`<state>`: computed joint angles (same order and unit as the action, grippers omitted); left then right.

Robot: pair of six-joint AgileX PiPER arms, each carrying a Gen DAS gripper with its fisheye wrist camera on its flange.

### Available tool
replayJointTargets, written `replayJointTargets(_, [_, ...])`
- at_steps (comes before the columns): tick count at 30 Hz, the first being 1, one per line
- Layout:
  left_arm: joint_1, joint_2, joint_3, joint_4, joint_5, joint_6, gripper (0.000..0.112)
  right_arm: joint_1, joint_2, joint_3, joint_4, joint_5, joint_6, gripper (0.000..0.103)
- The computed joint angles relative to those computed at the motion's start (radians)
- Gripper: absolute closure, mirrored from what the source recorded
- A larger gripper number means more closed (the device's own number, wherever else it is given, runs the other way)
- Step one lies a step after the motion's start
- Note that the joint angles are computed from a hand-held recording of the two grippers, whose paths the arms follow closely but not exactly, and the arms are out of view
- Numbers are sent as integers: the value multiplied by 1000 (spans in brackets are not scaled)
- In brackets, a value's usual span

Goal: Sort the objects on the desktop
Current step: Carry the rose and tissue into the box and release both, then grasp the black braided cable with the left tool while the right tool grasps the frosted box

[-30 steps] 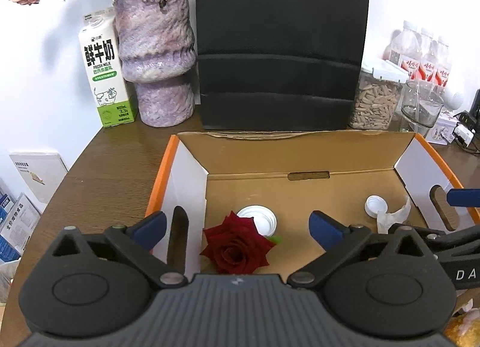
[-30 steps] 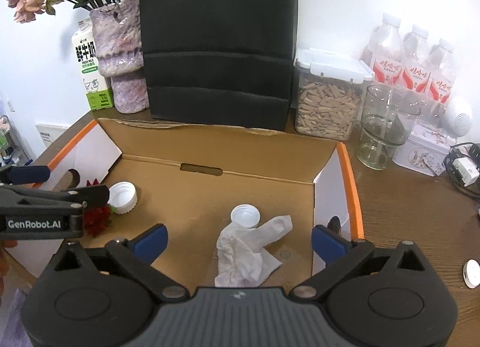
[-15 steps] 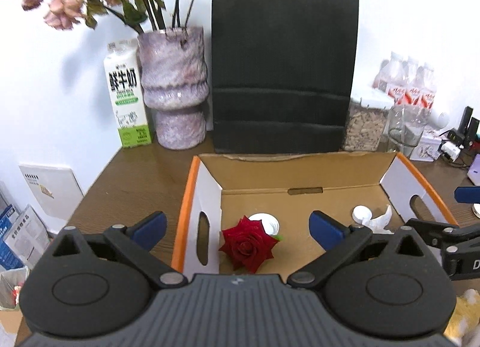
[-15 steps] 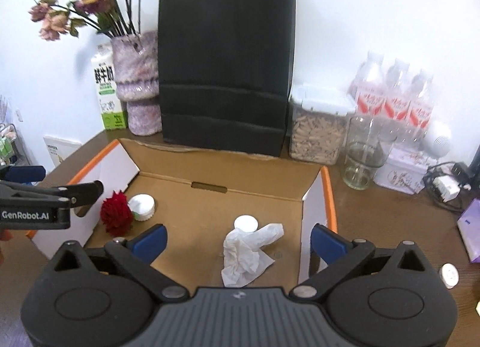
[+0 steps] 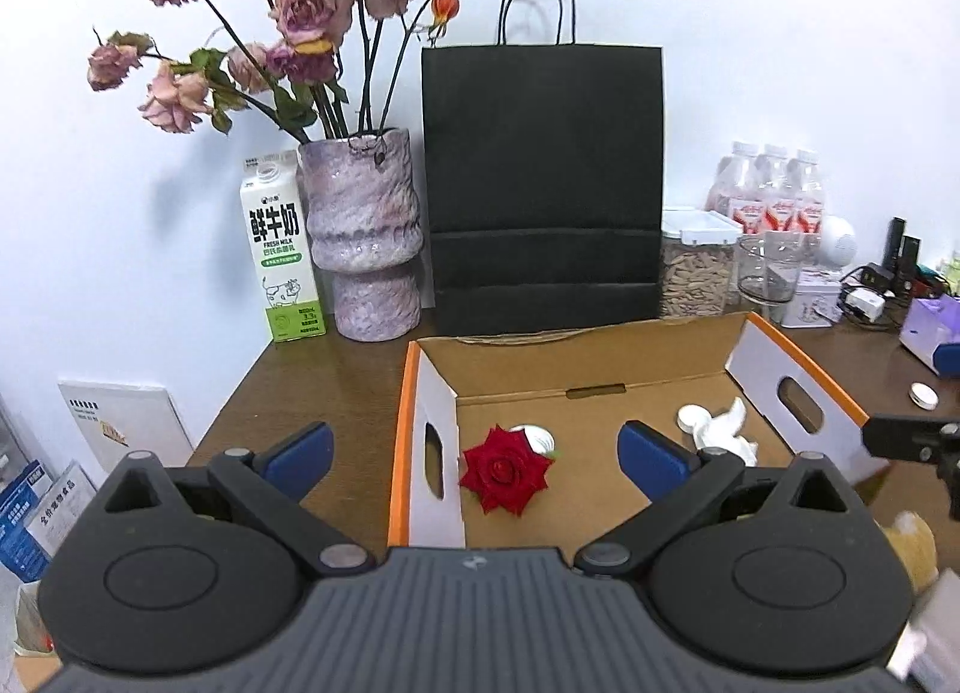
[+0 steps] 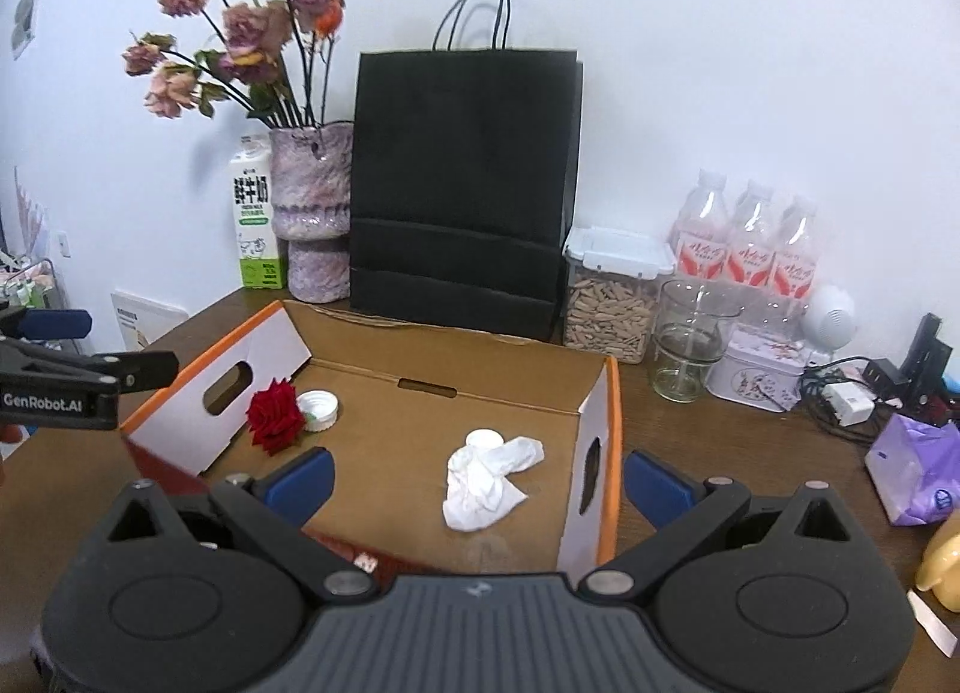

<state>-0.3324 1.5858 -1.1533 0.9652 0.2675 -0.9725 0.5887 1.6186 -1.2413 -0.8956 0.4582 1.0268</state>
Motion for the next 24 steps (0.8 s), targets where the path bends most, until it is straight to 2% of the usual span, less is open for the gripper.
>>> replayJointTargets(5, [-35, -109, 140, 195, 7, -182, 9, 64, -140, 175, -176, 11, 178, 0])
replayJointTargets(12, [-116, -268, 344, 431, 30, -445, 9, 211, -311, 402, -343, 102, 405, 0])
replayJointTargets(19, [-248, -347, 510, 549, 128, -652, 9, 394, -377, 567, -403, 240, 625, 0])
replayJointTargets(24, [-318, -372, 595, 574, 158, -753, 9, 499, -379, 645, -414, 314, 762, 0])
